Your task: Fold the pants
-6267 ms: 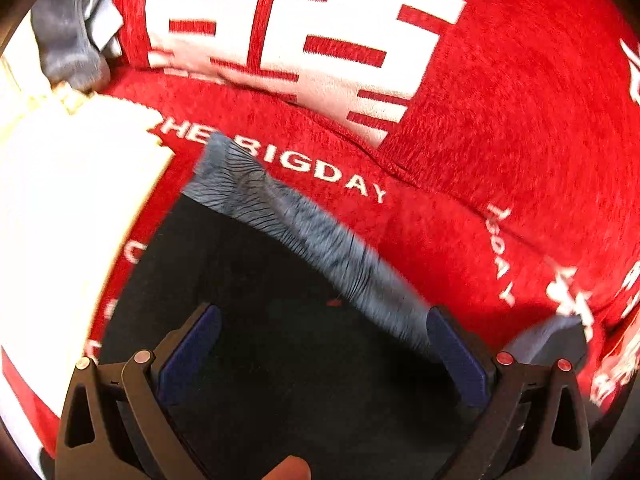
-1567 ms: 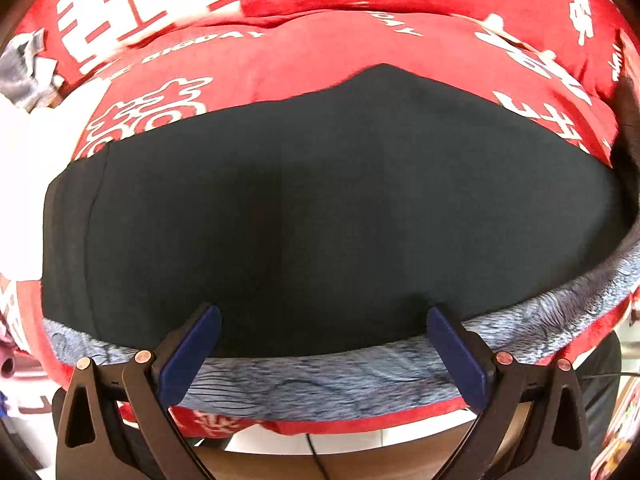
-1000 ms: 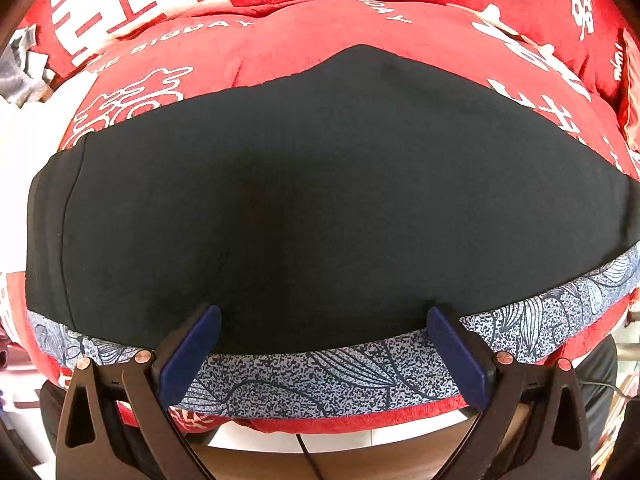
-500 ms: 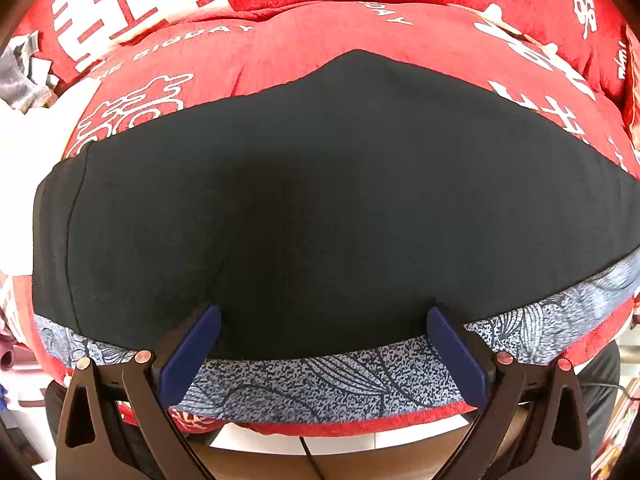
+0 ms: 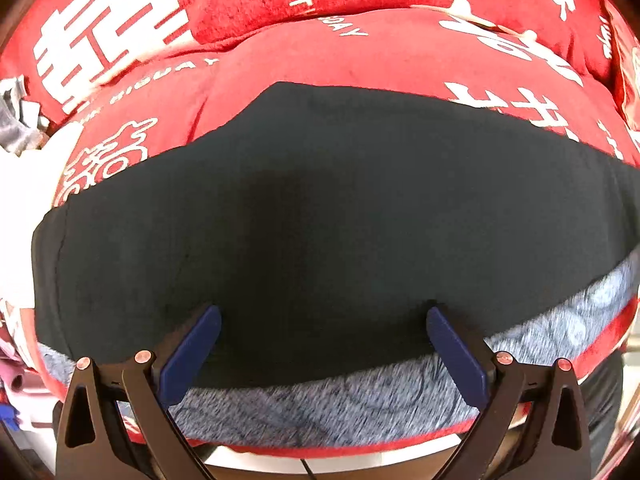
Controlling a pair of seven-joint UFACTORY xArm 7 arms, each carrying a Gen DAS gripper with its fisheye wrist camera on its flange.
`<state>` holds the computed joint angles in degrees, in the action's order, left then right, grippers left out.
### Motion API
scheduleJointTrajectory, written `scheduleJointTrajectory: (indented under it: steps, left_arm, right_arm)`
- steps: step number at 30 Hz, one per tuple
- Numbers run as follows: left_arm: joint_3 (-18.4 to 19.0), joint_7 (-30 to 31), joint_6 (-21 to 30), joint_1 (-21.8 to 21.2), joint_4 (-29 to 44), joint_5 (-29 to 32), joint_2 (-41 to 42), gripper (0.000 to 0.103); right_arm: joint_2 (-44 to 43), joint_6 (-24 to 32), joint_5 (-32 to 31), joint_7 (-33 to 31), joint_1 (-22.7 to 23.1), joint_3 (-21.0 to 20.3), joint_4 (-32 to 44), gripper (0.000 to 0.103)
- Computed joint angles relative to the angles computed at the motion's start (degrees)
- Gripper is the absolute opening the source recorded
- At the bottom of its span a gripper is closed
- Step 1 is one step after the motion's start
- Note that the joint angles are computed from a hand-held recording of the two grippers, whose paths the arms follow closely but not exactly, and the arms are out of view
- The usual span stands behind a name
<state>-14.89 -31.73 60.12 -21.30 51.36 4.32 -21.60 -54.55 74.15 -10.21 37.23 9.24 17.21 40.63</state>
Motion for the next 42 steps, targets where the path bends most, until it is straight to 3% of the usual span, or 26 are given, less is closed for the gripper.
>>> scheduleJointTrajectory:
  steps: [4,7,11,14,18,22,24,27,30,33,35,38,42]
  left_arm:
    - [1.97,0.15,-1.17,1.00,3.21,-2.95,4.37,0.103]
    - [1.78,0.04,-0.82,1.53,7.09,-0.94,8.21,0.103]
    - [2.26,-1.09,-0.05,1.49,10.11,-0.84,9.49,0.103]
    - [2.63,-1.10,-2.01,1.81,10.86,-0.47,9.72,0.103]
    - [2.64,-3.57,0.71,2.38,14.49,2.25,14.85,0.103]
    - [4.28,-0.51,-2.83,2.34,12.00,-0.75,14.25,0.103]
    - [4.81,0.65,-2.32,2.78,11.70,-1.35,13.67,0.103]
    - [5.95,1.65,-2.32,3.93,10.27,-3.30,12.51,0.103]
    - [6.17,1.82,-2.37,4.75,9.67,-4.42,12.09,0.103]
    - [4.96,-0.47,-1.45,4.87,10.16,-1.89,12.29,0.103]
    - [4.35,-2.18,0.15,4.65,10.89,-0.59,12.19,0.103]
    - [4.05,-1.18,0.46,3.42,9.34,-2.37,9.36,0.103]
    - [1.27,2.92,0.35,0.08,4.39,-2.62,3.13,0.103]
  right_arm:
    - [11.79,-4.63,2.77,-2.07,3.39,1.41,0.16,0.078]
    - [13.99,-9.72,2.44,0.43,2.44,-1.13,-0.56,0.087]
    - [18.35,-7.37,2.67,0.96,1.93,-2.82,3.97,0.092]
    - [17.94,-10.31,2.43,0.60,3.44,-2.12,5.00,0.092]
    - [22.21,-13.04,4.42,1.25,5.21,-1.61,6.59,0.092]
    - [28.94,-13.11,1.47,-1.16,6.75,-0.56,9.02,0.092]
    - [27.43,-14.57,1.32,-2.84,7.52,-1.98,7.24,0.094]
    - [22.69,-12.74,0.58,-3.38,5.12,-5.29,4.29,0.096]
    - [18.68,-9.77,-1.81,-3.16,0.27,-7.58,2.07,0.098]
    - [15.86,-8.02,-5.70,-3.09,-5.97,-9.83,0.18,0.103]
    - [13.81,-9.70,-3.22,-4.73,-7.40,-13.25,-1.08,0.102]
    - [15.50,-3.56,-5.08,-2.35,-9.38,-7.17,3.08,0.102]
    - [11.96,-6.26,3.52,-3.07,-0.37,-4.86,2.58,0.102]
